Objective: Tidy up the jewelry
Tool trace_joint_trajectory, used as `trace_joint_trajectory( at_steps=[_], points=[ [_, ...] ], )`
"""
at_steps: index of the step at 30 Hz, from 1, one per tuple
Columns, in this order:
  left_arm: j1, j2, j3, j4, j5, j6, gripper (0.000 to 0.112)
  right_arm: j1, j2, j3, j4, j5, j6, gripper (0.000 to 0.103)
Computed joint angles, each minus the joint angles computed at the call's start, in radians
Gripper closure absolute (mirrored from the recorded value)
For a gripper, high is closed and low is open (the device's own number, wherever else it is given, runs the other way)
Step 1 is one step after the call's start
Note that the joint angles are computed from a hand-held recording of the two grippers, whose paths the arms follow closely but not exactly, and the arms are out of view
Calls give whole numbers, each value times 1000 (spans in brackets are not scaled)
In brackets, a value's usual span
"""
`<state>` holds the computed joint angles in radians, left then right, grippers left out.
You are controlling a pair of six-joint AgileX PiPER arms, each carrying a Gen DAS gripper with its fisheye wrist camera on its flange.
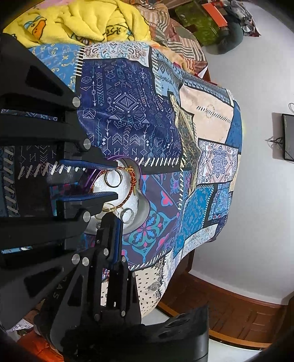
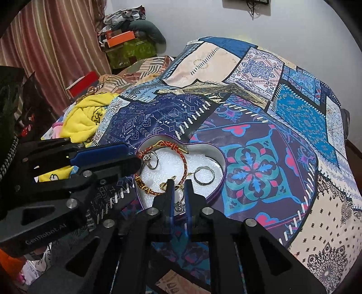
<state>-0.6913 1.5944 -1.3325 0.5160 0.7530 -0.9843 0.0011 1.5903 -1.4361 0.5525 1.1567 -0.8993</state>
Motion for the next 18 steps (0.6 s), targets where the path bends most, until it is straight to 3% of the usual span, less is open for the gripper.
trace_joint_trajectory(
  at_steps=[3, 18],
  points=[
    [-12, -13, -5, 16, 22, -15, 94, -9, -16, 4, 1, -2, 2, 85],
    [-144, -52, -80, 119, 201, -103, 93, -158, -119, -3, 60, 56, -45, 85]
  ],
)
